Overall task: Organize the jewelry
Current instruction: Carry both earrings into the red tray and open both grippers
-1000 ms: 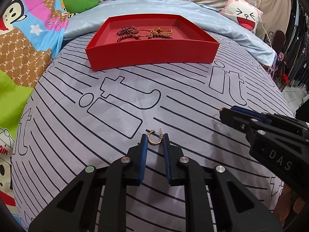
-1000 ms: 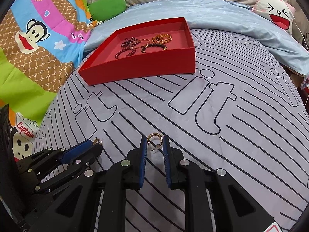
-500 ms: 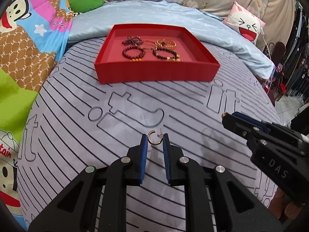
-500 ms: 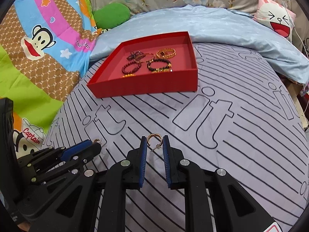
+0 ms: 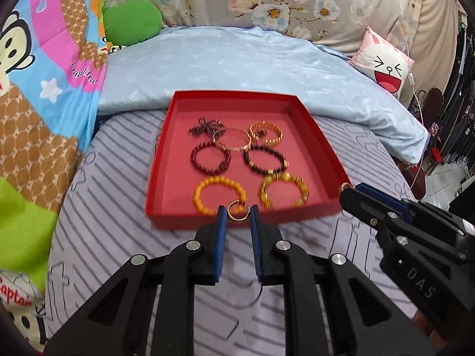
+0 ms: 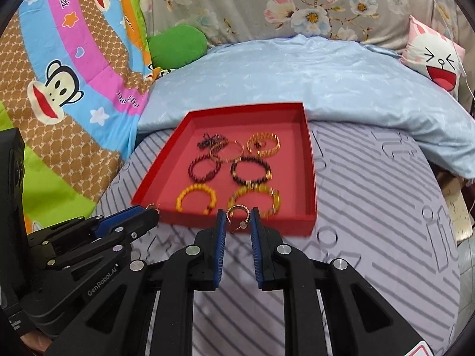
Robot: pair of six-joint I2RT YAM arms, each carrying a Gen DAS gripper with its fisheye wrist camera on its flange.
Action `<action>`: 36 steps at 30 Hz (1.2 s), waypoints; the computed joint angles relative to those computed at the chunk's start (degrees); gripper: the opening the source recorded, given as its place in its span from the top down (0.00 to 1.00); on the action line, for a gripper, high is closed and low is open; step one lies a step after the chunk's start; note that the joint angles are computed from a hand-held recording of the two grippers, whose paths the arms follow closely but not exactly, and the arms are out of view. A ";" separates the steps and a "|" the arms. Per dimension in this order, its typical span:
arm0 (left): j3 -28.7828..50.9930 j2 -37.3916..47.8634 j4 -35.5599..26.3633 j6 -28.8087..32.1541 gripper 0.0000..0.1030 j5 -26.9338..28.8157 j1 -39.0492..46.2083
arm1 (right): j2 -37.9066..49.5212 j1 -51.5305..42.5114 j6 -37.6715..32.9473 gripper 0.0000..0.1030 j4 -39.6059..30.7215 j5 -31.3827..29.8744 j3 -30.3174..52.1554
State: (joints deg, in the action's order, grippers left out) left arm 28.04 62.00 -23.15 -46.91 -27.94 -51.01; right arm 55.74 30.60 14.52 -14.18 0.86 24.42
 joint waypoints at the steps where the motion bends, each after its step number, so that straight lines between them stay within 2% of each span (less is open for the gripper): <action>1: 0.80 1.69 2.03 2.37 0.85 1.25 2.50 | 1.96 -0.47 -0.40 0.85 1.13 -0.17 0.80; 7: 4.81 12.40 11.50 11.32 0.85 7.52 11.91 | 17.48 -4.24 -3.21 0.85 9.45 -2.46 6.73; 12: 5.58 19.12 18.04 13.53 0.85 13.24 17.96 | 26.79 -6.24 -4.37 0.85 13.43 -4.41 10.14; 15: 6.63 23.01 20.37 14.59 0.85 14.80 19.77 | 31.07 -6.54 -4.16 0.85 15.01 -5.31 11.94; 24: 8.08 28.42 23.62 16.79 0.85 18.14 24.35 | 40.60 -5.87 -4.84 0.85 17.51 -5.21 16.62; 32: 9.25 31.20 24.64 18.29 0.85 18.83 26.16 | 43.64 -5.53 -4.57 0.84 18.29 -4.85 18.34; 36: 9.57 31.98 24.72 17.99 0.78 17.90 25.95 | 43.78 -5.45 -4.23 0.81 18.60 -4.29 18.23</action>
State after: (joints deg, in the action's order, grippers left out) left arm 37.61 93.99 1.57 -28.92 -10.05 -25.06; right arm 99.52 25.16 10.29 4.42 -3.42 42.65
